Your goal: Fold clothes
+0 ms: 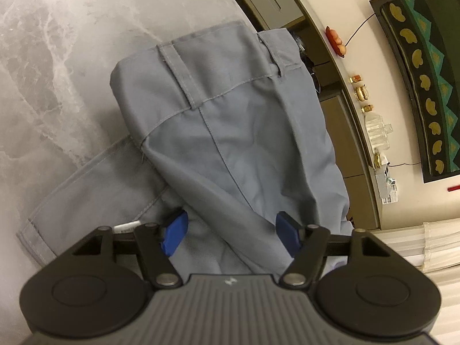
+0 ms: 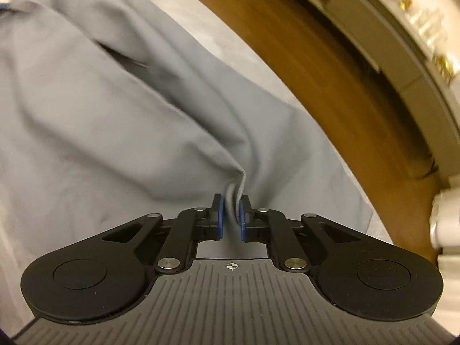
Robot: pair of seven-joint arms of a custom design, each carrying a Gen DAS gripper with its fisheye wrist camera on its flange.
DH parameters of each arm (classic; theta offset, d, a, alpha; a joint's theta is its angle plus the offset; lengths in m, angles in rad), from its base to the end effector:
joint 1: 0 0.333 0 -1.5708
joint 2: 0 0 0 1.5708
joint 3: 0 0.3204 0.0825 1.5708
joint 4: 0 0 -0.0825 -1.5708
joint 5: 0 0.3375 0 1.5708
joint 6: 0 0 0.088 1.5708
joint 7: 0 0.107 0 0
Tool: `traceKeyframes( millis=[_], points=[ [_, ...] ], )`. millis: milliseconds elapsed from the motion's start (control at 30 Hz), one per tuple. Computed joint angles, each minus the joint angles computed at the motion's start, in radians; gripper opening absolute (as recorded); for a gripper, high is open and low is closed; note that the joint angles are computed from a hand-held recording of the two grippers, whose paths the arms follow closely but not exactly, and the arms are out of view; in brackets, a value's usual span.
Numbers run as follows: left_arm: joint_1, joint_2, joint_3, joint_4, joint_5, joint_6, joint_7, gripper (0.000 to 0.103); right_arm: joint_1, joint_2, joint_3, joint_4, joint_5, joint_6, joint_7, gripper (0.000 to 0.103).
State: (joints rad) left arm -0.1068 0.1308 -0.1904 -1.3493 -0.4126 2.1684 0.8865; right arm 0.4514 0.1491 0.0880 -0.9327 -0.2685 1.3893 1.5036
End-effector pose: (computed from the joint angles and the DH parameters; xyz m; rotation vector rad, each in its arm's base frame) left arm 0.5598 -0.1765 0.7308 2.3396 -1.3740 1.1128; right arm 0.4508 0.2248 0.7973 -2.5542 1.4915 -0.5475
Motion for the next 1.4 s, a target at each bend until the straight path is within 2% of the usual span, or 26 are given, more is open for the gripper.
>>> traceKeyframes(
  millis=[167, 200, 233, 300, 333, 367, 467, 567, 600, 633, 667, 733, 800, 833, 867, 900, 933, 967, 1000, 1033, 1067, 1100, 1133, 1233, 1300, 1400],
  points=[
    [-0.001, -0.014, 0.001, -0.009, 0.003, 0.011, 0.006, 0.066, 0.071, -0.225, 0.103, -0.284, -0.077, 0.083, 0.085, 0.000],
    [-0.001, -0.018, 0.001, -0.014, -0.002, 0.020, 0.015, 0.057, 0.082, -0.257, 0.132, -0.326, -0.099, 0.100, 0.121, 0.000],
    [0.000, -0.020, -0.001, -0.018, -0.013, 0.030, 0.031, 0.038, 0.092, -0.283, 0.163, -0.360, -0.123, 0.113, 0.158, 0.000],
    [0.001, -0.026, -0.004, -0.023, -0.036, 0.048, 0.071, 0.011, 0.112, -0.326, 0.232, -0.422, -0.182, 0.128, 0.253, 0.000],
    [0.000, -0.029, -0.005, -0.024, -0.043, 0.056, 0.091, 0.003, 0.119, -0.331, 0.266, -0.435, -0.218, 0.129, 0.304, 0.000],
    [-0.002, -0.034, -0.006, -0.024, -0.047, 0.065, 0.107, 0.002, 0.124, -0.346, 0.287, -0.460, -0.241, 0.139, 0.357, 0.000],
    [-0.003, -0.070, -0.009, -0.030, -0.111, 0.149, 0.175, 0.001, 0.132, -0.395, 0.362, -0.530, -0.336, 0.152, 0.533, 0.000],
    [-0.008, -0.245, 0.017, -0.188, -0.401, 0.398, 0.440, 0.001, 0.136, -0.410, 0.471, -0.536, -0.440, 0.119, 0.713, 0.000],
    [-0.028, -0.304, 0.044, -0.242, -0.425, 0.461, 0.471, 0.001, 0.142, -0.409, 0.508, -0.530, -0.464, 0.105, 0.782, 0.000],
    [-0.013, -0.348, 0.054, -0.297, -0.387, 0.473, 0.433, 0.001, 0.152, -0.409, 0.533, -0.528, -0.463, 0.093, 0.847, 0.000],
    [0.036, -0.365, 0.040, -0.324, -0.313, 0.432, 0.324, 0.001, 0.164, -0.406, 0.551, -0.528, -0.446, 0.085, 0.914, 0.000],
    [0.066, -0.365, 0.059, -0.348, -0.200, 0.322, 0.099, 0.001, 0.190, -0.425, 0.555, -0.570, -0.387, 0.116, 1.063, 0.002],
    [0.064, -0.347, 0.071, -0.337, -0.147, 0.244, -0.010, 0.001, 0.212, -0.474, 0.521, -0.655, -0.300, 0.214, 1.193, 0.003],
    [0.056, -0.337, 0.074, -0.327, -0.127, 0.215, -0.042, 0.002, 0.210, -0.484, 0.522, -0.676, -0.281, 0.237, 1.238, 0.008],
    [0.049, -0.329, 0.076, -0.315, -0.109, 0.192, -0.064, 0.003, 0.207, -0.491, 0.521, -0.685, -0.260, 0.252, 1.274, 0.018],
    [0.040, -0.323, 0.074, -0.299, -0.091, 0.177, -0.072, 0.007, 0.200, -0.492, 0.531, -0.683, -0.253, 0.254, 1.307, 0.022],
    [0.033, -0.314, 0.072, -0.281, -0.068, 0.156, -0.082, 0.013, 0.193, -0.491, 0.544, -0.672, -0.253, 0.252, 1.338, 0.038],
    [0.028, -0.304, 0.068, -0.261, -0.046, 0.135, -0.091, 0.016, 0.185, -0.484, 0.564, -0.651, -0.258, 0.238, 1.370, 0.059],
    [0.023, -0.294, 0.065, -0.240, -0.025, 0.113, -0.099, 0.018, 0.168, -0.476, 0.592, -0.624, -0.264, 0.218, 1.402, 0.068],
    [0.019, -0.290, 0.064, -0.226, -0.012, 0.092, -0.103, 0.018, 0.156, -0.439, 0.655, -0.565, -0.310, 0.143, 1.457, 0.083],
    [0.017, -0.292, 0.068, -0.222, -0.012, 0.075, -0.101, 0.019, 0.146, -0.416, 0.696, -0.522, -0.352, 0.079, 1.496, 0.087],
    [0.014, -0.289, 0.069, -0.213, -0.012, 0.062, -0.105, 0.025, 0.144, -0.413, 0.704, -0.497, -0.381, 0.045, 1.524, 0.087],
    [0.013, -0.290, 0.071, -0.208, -0.012, 0.052, -0.108, 0.032, 0.145, -0.416, 0.704, -0.483, -0.401, 0.028, 1.557, 0.088],
    [0.015, -0.297, 0.079, -0.206, -0.012, 0.041, -0.106, 0.037, 0.126, -0.446, 0.681, -0.482, -0.442, 0.025, 1.639, 0.096],
    [0.012, -0.292, 0.078, -0.207, -0.019, 0.048, -0.098, 0.039, 0.103, -0.453, 0.640, -0.487, -0.433, 0.052, 1.665, 0.098],
    [0.013, -0.307, 0.090, -0.234, -0.048, 0.044, -0.079, 0.039, 0.078, -0.447, 0.533, -0.499, -0.351, 0.099, 1.676, 0.099]
  ],
)
